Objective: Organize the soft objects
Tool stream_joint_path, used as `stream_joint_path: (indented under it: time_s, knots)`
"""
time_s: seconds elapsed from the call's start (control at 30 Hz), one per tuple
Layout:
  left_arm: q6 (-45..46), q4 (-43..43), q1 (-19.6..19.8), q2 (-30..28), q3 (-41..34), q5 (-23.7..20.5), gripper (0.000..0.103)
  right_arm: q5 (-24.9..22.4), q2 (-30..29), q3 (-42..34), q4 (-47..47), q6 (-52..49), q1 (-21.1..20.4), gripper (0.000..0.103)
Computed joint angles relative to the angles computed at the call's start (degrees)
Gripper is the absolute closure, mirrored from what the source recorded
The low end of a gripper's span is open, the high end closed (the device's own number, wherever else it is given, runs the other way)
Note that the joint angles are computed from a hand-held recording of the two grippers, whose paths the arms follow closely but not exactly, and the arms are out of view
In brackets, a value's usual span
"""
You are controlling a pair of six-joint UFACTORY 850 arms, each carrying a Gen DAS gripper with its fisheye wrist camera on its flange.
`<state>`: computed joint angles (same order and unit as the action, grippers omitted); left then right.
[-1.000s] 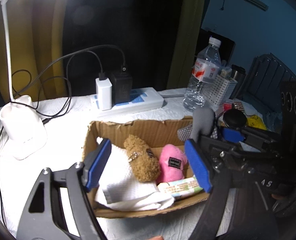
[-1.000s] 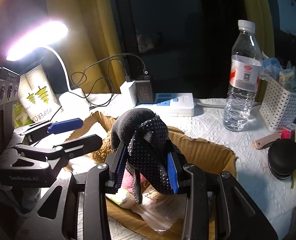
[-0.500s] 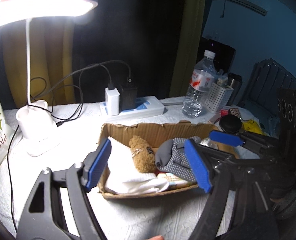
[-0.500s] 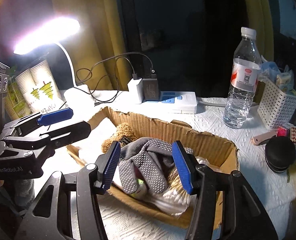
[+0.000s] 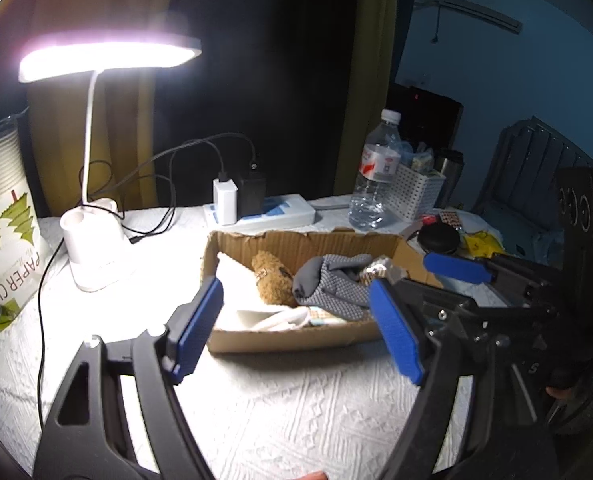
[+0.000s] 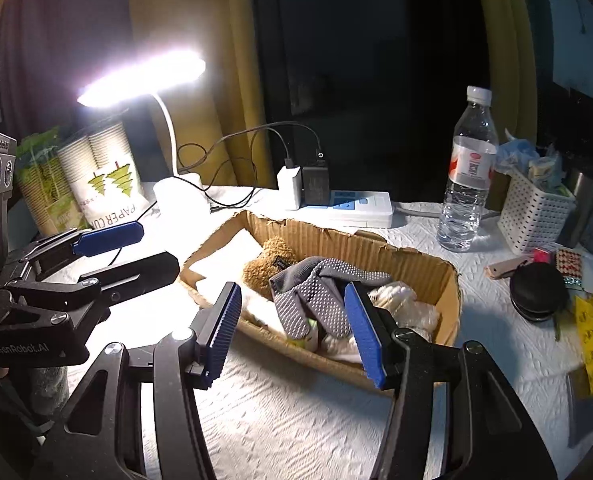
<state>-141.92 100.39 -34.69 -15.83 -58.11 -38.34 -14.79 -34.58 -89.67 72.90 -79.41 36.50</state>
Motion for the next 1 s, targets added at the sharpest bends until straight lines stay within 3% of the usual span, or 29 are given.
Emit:
stream_joint_path:
  time_s: [0.7, 0.9, 0.97, 1.0]
  knots:
    - [-2.5, -3.7, -9.5, 5.1, 6.3, -7.2, 0.026, 3.9, 13.7, 18.6, 34.9, -34.4, 2.3, 0.045]
    - [2.4, -7.0, -13.3, 5.6, 5.0, -14.2, 0.025, 4.1, 18.4, 22.6, 52.5, -51.6, 2.3, 0.045]
    - [3.0, -6.2, -14.6, 6.0, 4.9, -16.4, 0.005, 3.9, 20.4, 24.1, 60.4, -59.1, 2.3, 0.044]
    - [3.2, -5.9, -15.2, 6.3, 4.9, -17.3, 0.003, 3.9, 21.3, 24.6, 63.7, -62.2, 2.4, 0.037]
